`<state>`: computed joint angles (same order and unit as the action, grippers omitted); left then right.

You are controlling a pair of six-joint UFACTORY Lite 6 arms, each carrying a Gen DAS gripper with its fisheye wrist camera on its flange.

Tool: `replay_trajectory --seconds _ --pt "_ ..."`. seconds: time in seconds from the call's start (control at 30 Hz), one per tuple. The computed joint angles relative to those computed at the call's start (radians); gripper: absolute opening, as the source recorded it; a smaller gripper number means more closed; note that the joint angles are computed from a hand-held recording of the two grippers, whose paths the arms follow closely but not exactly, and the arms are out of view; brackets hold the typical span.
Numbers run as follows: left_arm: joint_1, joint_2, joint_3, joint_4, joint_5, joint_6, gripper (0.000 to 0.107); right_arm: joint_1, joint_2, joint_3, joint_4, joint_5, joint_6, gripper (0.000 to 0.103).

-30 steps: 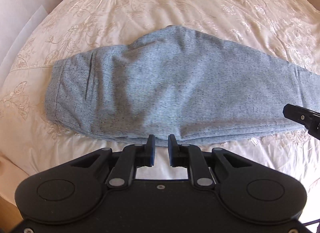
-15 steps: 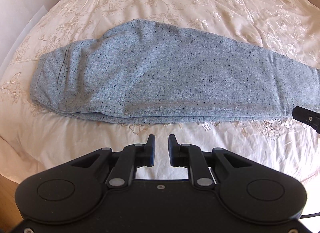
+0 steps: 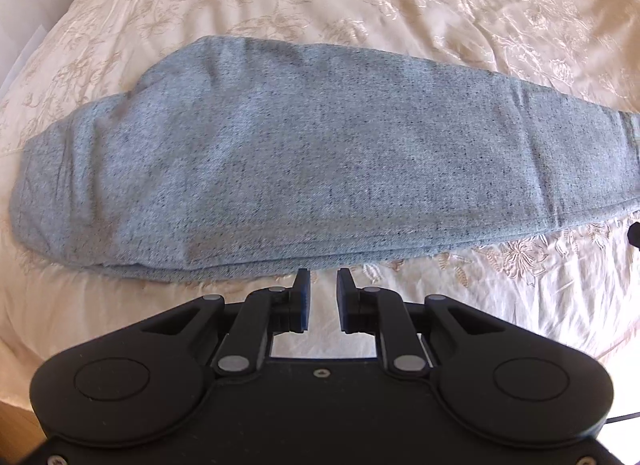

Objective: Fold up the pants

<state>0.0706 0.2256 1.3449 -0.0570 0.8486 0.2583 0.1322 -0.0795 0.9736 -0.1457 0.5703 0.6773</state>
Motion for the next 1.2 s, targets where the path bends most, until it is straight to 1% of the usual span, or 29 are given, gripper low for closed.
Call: replay_trajectory --seconds 0.13,0.27,0.33,0.43,0.57,0.67,0.8,0.9,1.03,1.2 --pt "-0.080 0.066 0.066 0.013 -0.006 0.017 0.023 -0.140 -0.023 -0.034 0.025 -0.013 -0.022 0.025" --pt "-0.134 0.086 0.105 0.030 0.001 -0.007 0.023 -0.297 0.019 -0.030 0.090 -0.045 -0.138 0.028" --pt "-0.159 0.094 0.117 0.046 0.010 -0.050 0.023 -0.383 0.056 -0.012 0.180 -0.060 -0.266 0.030" --pt "-0.207 0.097 0.115 0.101 0.022 -0.152 0.023 -0.521 0.143 0.030 0.377 -0.080 -0.508 0.032" --pt "-0.277 0.095 0.117 0.154 0.070 -0.325 0.023 -0.675 0.304 0.147 0.623 -0.048 -0.804 0.034" --pt "-0.344 0.102 0.117 0.188 0.099 -0.443 0.023 -0.752 0.423 0.247 0.735 -0.016 -0.936 0.037" --pt "-0.429 0.125 0.138 0.220 0.135 -0.582 0.023 -0.820 0.580 0.396 0.793 0.059 -1.018 0.038" --pt "-0.475 0.162 0.187 0.229 0.162 -0.653 0.023 -0.853 0.684 0.508 0.779 0.125 -1.020 0.039" --pt "-0.516 0.213 0.264 0.247 0.195 -0.714 0.023 -0.902 0.739 0.571 0.801 0.207 -1.043 0.038" --pt "-0.535 0.254 0.328 0.264 0.225 -0.755 0.023 -0.929 0.808 0.635 0.839 0.244 -1.102 0.041"
